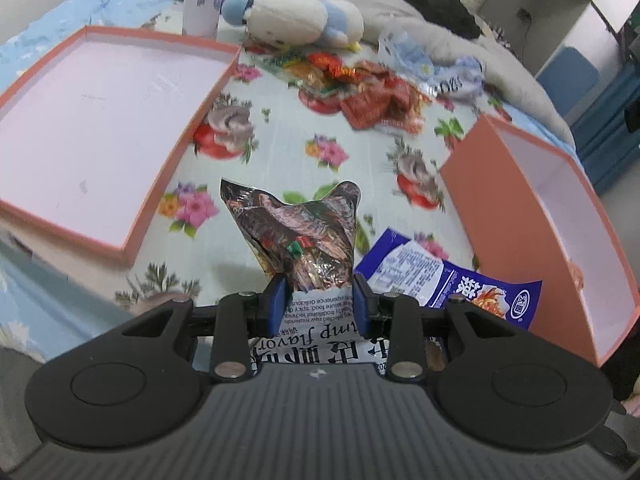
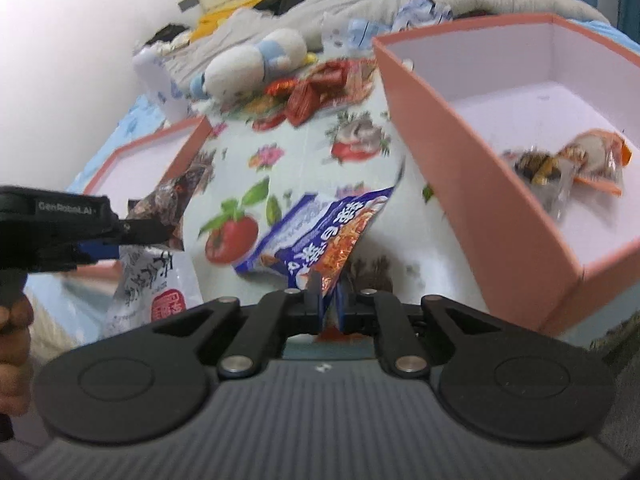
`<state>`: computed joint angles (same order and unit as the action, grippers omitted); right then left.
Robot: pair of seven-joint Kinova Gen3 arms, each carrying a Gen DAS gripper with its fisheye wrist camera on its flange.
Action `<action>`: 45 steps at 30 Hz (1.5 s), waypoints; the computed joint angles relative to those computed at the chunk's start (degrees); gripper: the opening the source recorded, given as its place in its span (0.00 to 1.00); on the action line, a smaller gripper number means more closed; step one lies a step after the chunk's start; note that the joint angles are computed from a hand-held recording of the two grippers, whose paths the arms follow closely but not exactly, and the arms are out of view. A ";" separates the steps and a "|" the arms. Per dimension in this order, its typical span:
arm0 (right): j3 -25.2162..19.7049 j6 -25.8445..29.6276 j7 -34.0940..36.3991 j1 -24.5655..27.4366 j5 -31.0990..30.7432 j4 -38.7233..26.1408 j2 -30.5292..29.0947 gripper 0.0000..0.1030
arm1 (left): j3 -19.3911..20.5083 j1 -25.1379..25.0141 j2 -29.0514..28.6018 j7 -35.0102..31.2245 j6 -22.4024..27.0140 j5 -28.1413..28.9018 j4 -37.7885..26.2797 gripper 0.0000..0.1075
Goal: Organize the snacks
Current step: 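Carry both bags up and over toward the deep pink box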
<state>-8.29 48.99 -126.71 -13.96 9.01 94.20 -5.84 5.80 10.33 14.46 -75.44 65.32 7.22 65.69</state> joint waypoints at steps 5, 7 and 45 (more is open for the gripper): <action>-9.45 1.28 2.26 9.64 0.30 0.09 -0.39 0.60 | 0.12 -0.80 -1.03 -2.03 -1.25 1.16 3.43 0.37; -12.87 -0.15 2.06 12.70 2.59 1.02 -1.53 0.65 | 0.10 -1.44 -1.24 -2.46 -1.85 2.37 4.39 0.37; -9.76 -4.29 28.72 9.79 0.75 -3.21 10.04 0.43 | 0.84 0.87 6.65 -11.42 -4.11 1.90 0.09 0.52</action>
